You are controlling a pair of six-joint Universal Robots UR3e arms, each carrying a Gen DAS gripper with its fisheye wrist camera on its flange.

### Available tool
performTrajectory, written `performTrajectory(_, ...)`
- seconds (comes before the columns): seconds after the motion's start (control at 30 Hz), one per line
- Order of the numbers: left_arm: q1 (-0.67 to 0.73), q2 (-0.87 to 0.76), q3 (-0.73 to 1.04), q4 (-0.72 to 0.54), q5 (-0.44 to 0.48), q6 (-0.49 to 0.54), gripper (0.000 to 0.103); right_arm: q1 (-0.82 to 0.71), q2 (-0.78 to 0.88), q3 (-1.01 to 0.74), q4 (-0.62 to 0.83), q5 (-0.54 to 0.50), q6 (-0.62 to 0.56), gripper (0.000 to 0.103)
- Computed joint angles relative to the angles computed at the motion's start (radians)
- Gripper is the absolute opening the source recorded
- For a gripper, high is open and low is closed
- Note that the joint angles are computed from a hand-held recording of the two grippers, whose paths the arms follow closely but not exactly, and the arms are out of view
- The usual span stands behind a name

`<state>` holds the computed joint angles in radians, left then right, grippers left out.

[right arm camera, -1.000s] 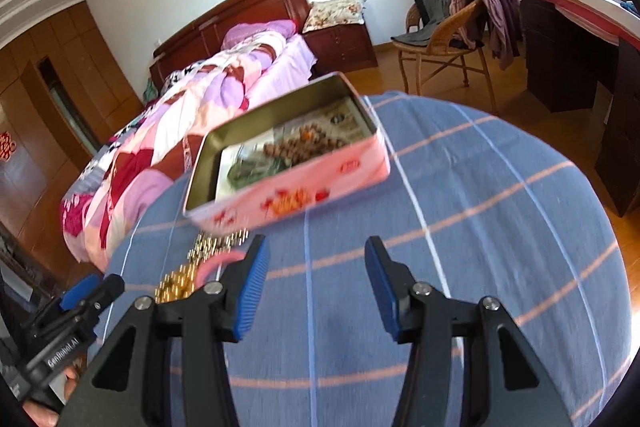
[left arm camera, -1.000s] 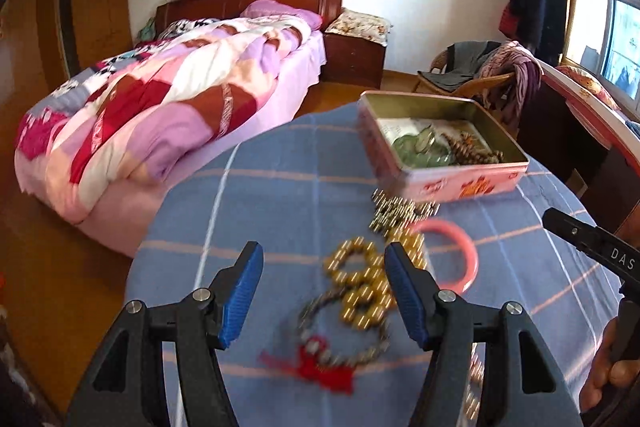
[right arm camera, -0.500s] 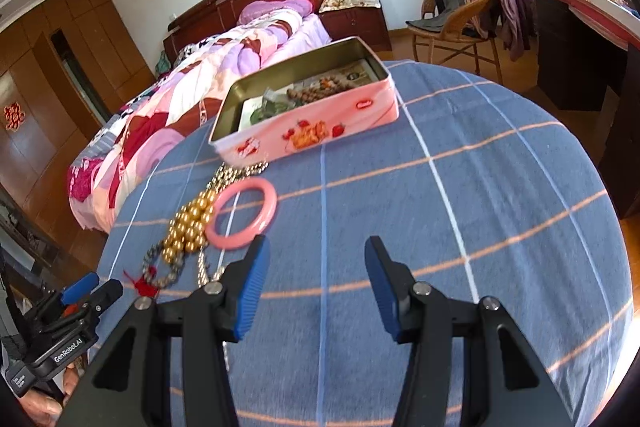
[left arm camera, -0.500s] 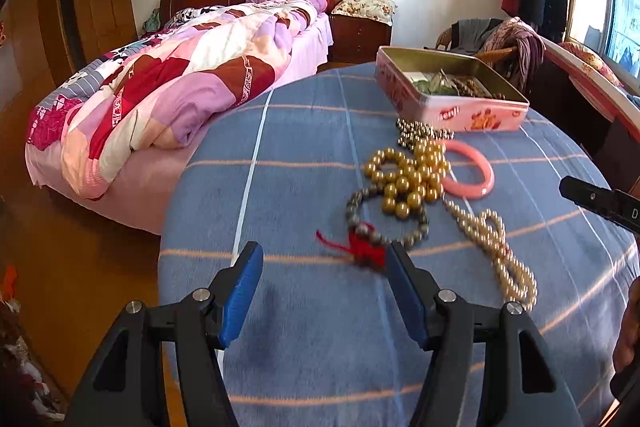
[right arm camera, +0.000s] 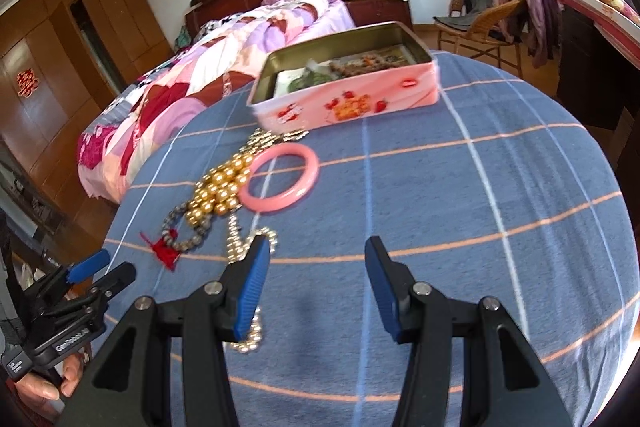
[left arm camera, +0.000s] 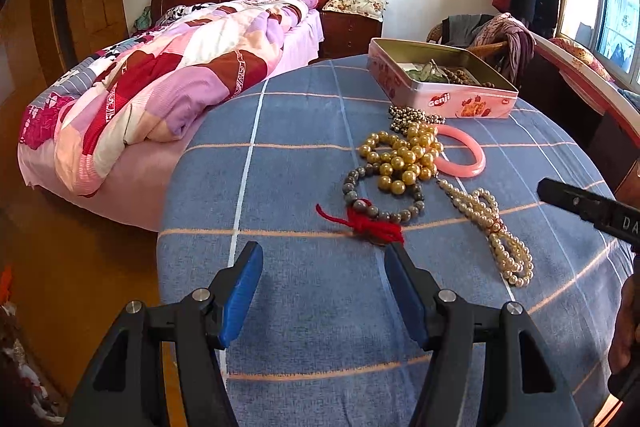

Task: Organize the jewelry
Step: 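Move the right tool to the pearl necklace and close on it, then lift the pearl necklace with the right while the left approaches the red-tassel bracelet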

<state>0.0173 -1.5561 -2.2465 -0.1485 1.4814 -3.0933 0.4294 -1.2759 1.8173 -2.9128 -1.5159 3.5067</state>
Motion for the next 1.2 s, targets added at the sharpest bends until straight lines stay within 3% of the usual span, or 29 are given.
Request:
performTrajectory(0.23,-0.006,-0.003,0.004,-0.011,-0.002,0.006,0.064,0.076,0.148,-0.206,0.155,-0.006,-0.054,0.054)
performTrajectory(0.37,0.010,0.001,0.001,-0.017,-0.013,0.000,0.064,0.127,0.201,-0.316,0.242,-0.071,-0.118,0.054)
performTrajectory(0.47,0.027,0.000,0.004,-0.035,-0.045,-0.006,0.064,0.153,0.222,-0.361,0.289,-0.125,-0.153,0.044)
performTrajectory(0.6,0.016,-0.018,0.025,-0.049,-0.055,-0.007,0.064,0.138,0.197,-0.319,0.273,-0.135,-0.162,0.019)
performTrajectory(0.87,-0.025,-0.092,0.109,-0.062,-0.059,-0.028,0.064,0.074,0.107,-0.184,0.197,-0.092,-0.098,0.016)
performTrajectory(0.93,-0.032,-0.122,0.139,-0.076,-0.049,-0.047,0.064,0.057,0.072,-0.138,0.164,-0.099,-0.081,0.010)
performTrajectory(1.13,-0.048,-0.183,0.217,-0.137,-0.028,-0.056,0.063,0.011,0.025,-0.080,0.152,-0.113,-0.048,0.010)
performTrajectory(1.17,-0.057,-0.188,0.225,-0.140,-0.013,-0.049,0.060,0.005,0.024,-0.074,0.148,-0.105,-0.043,0.010)
performTrajectory(1.2,-0.071,-0.198,0.236,-0.141,0.015,-0.043,0.051,-0.003,0.022,-0.064,0.136,-0.094,-0.039,0.010)
